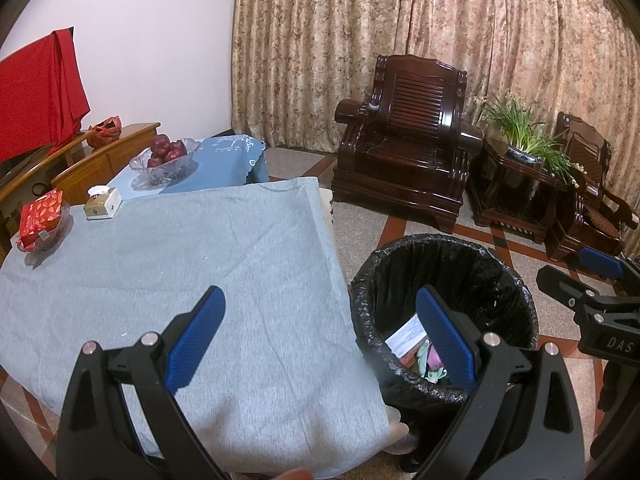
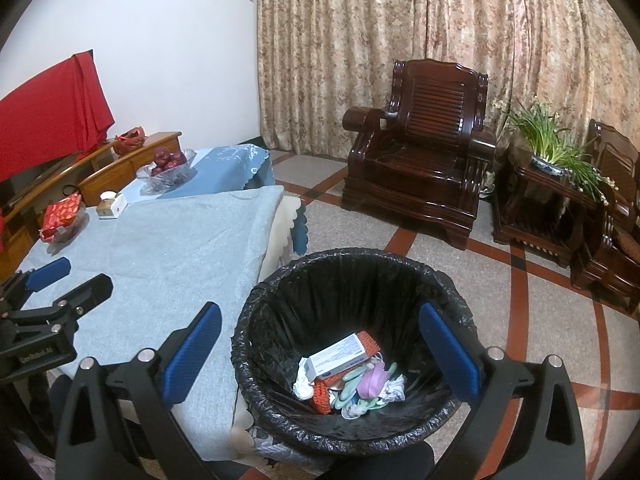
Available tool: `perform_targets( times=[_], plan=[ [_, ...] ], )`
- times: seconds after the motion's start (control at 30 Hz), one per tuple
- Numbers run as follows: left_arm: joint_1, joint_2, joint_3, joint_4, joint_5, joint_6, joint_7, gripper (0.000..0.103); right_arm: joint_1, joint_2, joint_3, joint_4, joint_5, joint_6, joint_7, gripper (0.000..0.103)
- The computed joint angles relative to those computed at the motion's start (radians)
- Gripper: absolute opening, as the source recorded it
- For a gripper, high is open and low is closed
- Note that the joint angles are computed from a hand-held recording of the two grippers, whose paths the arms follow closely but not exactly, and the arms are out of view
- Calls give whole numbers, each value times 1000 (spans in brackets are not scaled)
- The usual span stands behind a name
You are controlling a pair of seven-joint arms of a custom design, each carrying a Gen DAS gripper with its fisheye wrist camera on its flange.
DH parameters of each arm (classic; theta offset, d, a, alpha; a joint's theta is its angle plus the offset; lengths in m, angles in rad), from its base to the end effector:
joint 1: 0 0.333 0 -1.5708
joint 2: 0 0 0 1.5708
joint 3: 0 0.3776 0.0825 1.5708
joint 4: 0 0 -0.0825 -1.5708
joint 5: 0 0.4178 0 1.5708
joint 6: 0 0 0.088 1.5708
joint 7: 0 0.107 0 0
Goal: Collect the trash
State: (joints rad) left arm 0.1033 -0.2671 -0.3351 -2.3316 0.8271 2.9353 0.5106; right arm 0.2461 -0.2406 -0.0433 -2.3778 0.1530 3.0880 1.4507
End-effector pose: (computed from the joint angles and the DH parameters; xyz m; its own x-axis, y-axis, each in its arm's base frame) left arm 0.4916 -0.1793 0.5614 0.0448 -0.9988 0.0203 -0.5807 -0.0426 -0.8130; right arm 0.5169 0.0916 0.5732 0.1904 -0.9808 -0.0417 -0.5769 -0.0774 -0.8131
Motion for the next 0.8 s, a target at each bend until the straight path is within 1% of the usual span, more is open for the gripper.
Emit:
perform_targets(
  times=[0.53, 0.63, 0.7, 0.8],
  plan=[
    [6, 0, -1, -4, 6, 6, -6, 94, 2, 0, -2, 1, 6, -1, -6, 97],
    [9, -3, -7, -6, 14, 4, -19, 94, -7, 4, 10, 4, -2, -1, 6, 97],
    [6, 0, 0, -5, 11, 8, -9, 94, -1, 2, 2, 3, 2, 0, -1, 97],
    [5, 0, 3, -5, 6, 9, -4, 94, -4, 5, 7, 4, 0, 1, 6, 97]
  ],
)
